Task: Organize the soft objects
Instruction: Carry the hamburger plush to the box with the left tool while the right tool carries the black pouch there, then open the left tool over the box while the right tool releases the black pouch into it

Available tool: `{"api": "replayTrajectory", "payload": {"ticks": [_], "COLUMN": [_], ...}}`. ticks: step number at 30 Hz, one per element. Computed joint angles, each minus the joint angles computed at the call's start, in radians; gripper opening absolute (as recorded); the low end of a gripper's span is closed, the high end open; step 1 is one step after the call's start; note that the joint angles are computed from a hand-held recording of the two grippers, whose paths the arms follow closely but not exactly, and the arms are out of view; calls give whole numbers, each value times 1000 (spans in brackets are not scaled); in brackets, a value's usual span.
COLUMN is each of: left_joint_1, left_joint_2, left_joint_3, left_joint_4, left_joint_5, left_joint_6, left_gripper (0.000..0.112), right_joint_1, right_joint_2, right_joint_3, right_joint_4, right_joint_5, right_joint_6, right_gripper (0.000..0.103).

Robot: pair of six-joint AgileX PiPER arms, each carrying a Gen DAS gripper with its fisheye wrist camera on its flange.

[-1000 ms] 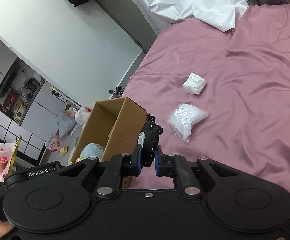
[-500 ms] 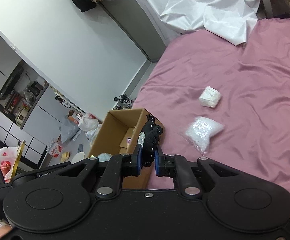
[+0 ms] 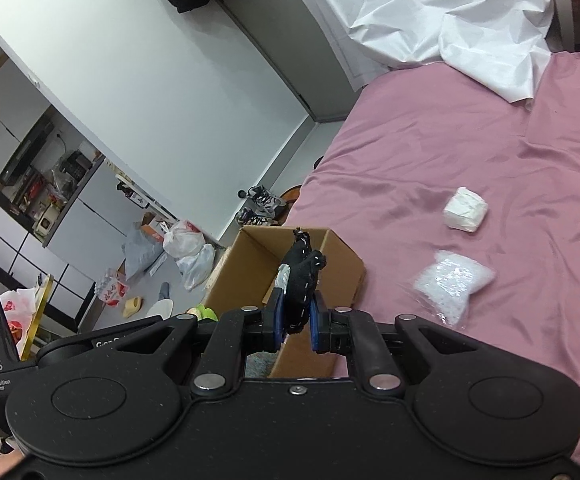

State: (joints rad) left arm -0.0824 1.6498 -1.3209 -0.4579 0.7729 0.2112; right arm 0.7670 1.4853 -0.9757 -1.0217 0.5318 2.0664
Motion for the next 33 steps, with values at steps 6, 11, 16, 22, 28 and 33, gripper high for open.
{"api": "replayTrajectory", "payload": {"ticks": [6,11,16,22,28,33], "left_joint_1": [23,38,46,53,53,57], "left_joint_2": [68,134,206,287,364,390], "left_joint_3": [-86,-174,-265,-360,-450,-493], "left_joint_4": [-7,-6,1,17,31,56], "left_joint_5": [36,73,111,157,197,214], "left_joint_6": [1,-10,-29,-51,-81,-119], "left_gripper": [42,42,42,43,43,49], "right_joint_1": [-25,-52,-81,-105,-127,-149], "right_joint_2": [67,114,174,241,298,338], "right_joint_3": [-94,-153,-227,-311,-376,-431], "right_joint_4": [88,154,253,363,468,545], "right_joint_5": [-8,-27,-35,-34,-34,-28], "right_joint_6": [-118,-203,-324,-451,-568,-658], "right_gripper": [13,13,13,13,13,13]}}
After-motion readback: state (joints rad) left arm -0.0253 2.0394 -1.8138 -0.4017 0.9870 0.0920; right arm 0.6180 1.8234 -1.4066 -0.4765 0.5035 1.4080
